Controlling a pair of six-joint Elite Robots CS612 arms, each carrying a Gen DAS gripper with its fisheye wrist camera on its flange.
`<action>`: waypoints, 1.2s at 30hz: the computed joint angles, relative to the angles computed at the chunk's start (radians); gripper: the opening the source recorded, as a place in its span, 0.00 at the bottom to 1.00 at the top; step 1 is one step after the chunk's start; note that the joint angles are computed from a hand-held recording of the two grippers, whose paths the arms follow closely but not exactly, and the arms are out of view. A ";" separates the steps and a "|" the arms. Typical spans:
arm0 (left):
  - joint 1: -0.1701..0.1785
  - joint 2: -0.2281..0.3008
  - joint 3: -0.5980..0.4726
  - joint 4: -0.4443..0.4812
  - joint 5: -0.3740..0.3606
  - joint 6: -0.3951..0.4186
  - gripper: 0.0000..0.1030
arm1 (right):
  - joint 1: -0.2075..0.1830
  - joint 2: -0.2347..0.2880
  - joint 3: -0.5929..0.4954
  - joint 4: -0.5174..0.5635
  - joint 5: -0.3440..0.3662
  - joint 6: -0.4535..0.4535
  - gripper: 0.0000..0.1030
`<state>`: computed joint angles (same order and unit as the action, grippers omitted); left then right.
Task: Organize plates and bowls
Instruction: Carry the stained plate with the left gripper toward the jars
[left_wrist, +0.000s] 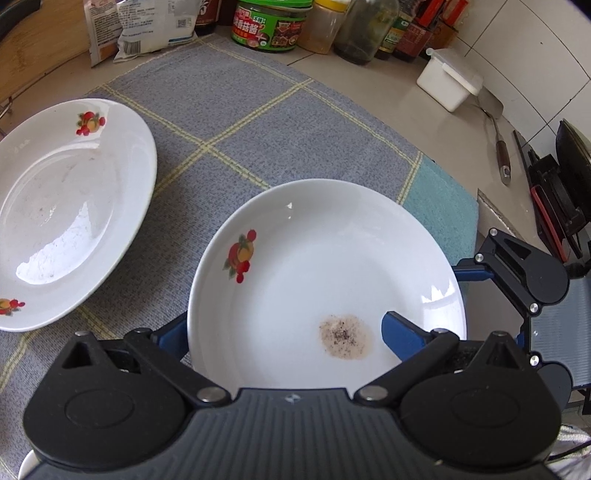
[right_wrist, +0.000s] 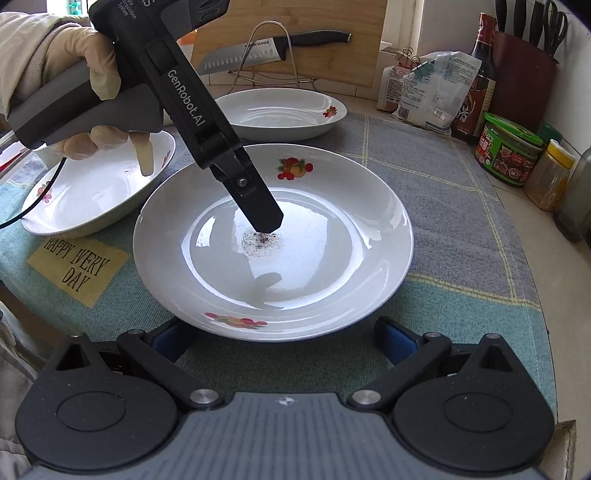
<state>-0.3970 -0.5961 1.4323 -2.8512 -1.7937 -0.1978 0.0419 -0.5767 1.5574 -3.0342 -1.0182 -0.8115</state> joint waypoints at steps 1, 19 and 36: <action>0.003 0.002 -0.001 -0.009 -0.011 -0.022 0.99 | -0.001 0.001 -0.002 0.002 0.006 -0.005 1.00; 0.028 0.011 -0.072 0.161 -0.114 0.005 0.95 | -0.021 0.025 -0.009 -0.039 0.107 -0.040 1.00; 0.034 0.023 -0.118 0.247 -0.144 0.032 0.95 | -0.018 0.023 -0.026 0.011 0.111 -0.092 1.00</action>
